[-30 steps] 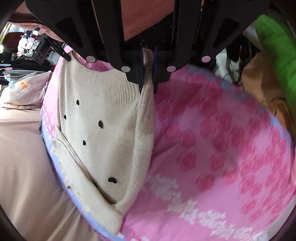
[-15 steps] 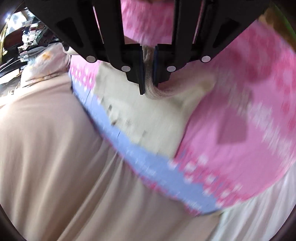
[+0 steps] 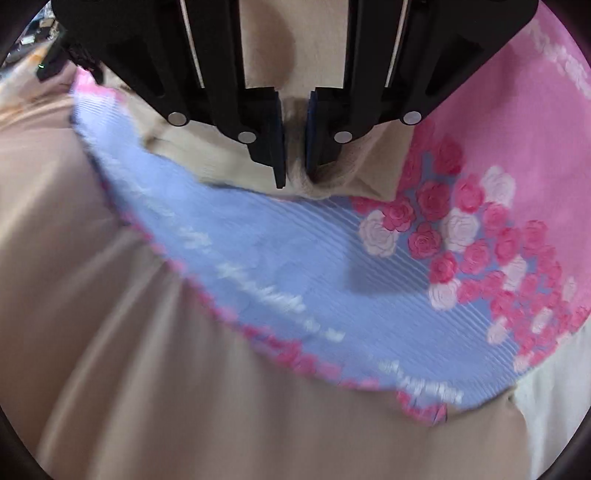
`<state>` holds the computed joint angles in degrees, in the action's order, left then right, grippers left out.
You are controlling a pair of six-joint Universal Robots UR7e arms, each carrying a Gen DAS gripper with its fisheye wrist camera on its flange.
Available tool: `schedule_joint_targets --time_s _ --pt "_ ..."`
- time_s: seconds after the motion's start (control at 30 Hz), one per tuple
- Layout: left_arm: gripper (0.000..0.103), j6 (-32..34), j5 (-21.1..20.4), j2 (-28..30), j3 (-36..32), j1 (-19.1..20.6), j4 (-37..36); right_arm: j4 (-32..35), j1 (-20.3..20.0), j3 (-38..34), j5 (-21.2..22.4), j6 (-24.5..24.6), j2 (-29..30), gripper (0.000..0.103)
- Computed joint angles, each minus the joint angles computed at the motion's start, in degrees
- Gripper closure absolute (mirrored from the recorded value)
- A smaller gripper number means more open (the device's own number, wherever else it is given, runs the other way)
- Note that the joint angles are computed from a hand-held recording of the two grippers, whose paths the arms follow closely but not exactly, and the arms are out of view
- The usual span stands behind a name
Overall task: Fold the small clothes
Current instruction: 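Lift the hem with both grippers and fold it up toward the collar, then open both grippers and release the hem onto the collar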
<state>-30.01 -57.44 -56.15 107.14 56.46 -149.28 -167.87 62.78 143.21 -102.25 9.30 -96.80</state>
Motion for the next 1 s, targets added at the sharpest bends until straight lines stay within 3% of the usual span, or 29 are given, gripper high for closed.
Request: schedule_joint_targets --time_s 0.03,0.13,0.17,0.2,0.23,0.27,0.3,0.37,0.4,0.43,0.47,0.5,0.57,0.67,0.73,0.8,0.87,0.93,1.0 --pt "0.091 -0.79 0.56 1.32 -0.77 0.82 0.17 -0.83 -1.24 0.30 0.90 0.84 0.58 0.091" --pt "0.089 -2.59 -3.52 1.22 -0.47 2.88 -2.91 -4.51 -4.32 2.61 6.72 0.84 -1.24 0.088" --pt "0.086 -1.78 -4.01 0.46 0.25 2.78 -4.22 -5.28 -4.39 3.39 7.63 0.28 -2.48 0.084" --pt "0.076 -0.11 -2.75 -0.71 1.37 1.90 -5.48 -6.69 -3.73 4.34 7.64 -0.15 -3.91 0.068" --pt "0.067 1.55 -0.53 -1.72 2.80 0.73 -7.64 -8.97 -2.74 5.17 6.29 -0.80 -4.63 0.058" --pt "0.049 4.52 2.64 -2.96 5.14 -0.96 -12.20 -11.91 -1.09 5.95 4.24 -1.54 -5.13 0.046" --pt "0.039 6.34 4.56 -3.50 6.59 -2.03 -15.48 -14.46 0.27 6.50 2.83 -2.51 -5.56 0.045" --pt "0.038 8.12 6.83 -4.70 7.78 -3.58 -16.27 -13.76 2.78 5.74 -0.32 -2.68 -5.99 0.045" --pt "0.038 8.70 4.50 -5.86 8.12 -3.86 -14.70 -10.72 4.74 4.52 -2.59 -3.20 -5.81 0.045" --pt "0.038 9.09 1.27 -6.80 8.53 -3.98 -13.24 -7.93 7.10 3.46 -4.93 -4.43 -5.11 0.047" --pt "0.038 9.54 -1.35 -7.23 8.89 -4.05 -12.35 -6.22 8.80 2.76 -6.14 -5.85 -4.11 0.058" --pt "0.038 10.29 -4.93 -7.47 9.41 -4.26 -10.76 -3.91 10.41 2.06 -6.46 -7.63 -2.94 0.082" --pt "0.038 10.99 -7.25 -5.94 9.83 -5.28 -6.29 0.16 14.80 0.50 -9.66 -9.80 2.31 0.100" --pt "0.039 11.24 -2.77 -0.98 9.42 -6.29 -2.52 -1.26 15.54 -0.08 -13.33 -10.21 9.95 0.100" --pt "0.047 9.56 0.70 1.36 9.46 -5.26 -2.58 -2.93 12.78 0.09 -15.92 -9.17 12.97 0.103" --pt "0.049 11.32 4.55 2.15 9.83 -4.66 -7.04 -9.16 6.63 2.85 -11.76 -10.54 10.55 0.103" --pt "0.054 11.30 4.46 2.23 8.63 -2.89 -7.12 -10.69 4.66 3.53 -12.54 -7.85 8.37 0.103" --pt "0.054 9.76 2.14 1.44 7.69 -1.85 -5.85 -6.94 6.11 2.60 -15.20 -4.22 6.53 0.103" --pt "0.051 9.21 2.17 1.37 7.24 -2.22 -5.38 -4.03 11.20 1.01 -17.18 -3.55 7.09 0.101"
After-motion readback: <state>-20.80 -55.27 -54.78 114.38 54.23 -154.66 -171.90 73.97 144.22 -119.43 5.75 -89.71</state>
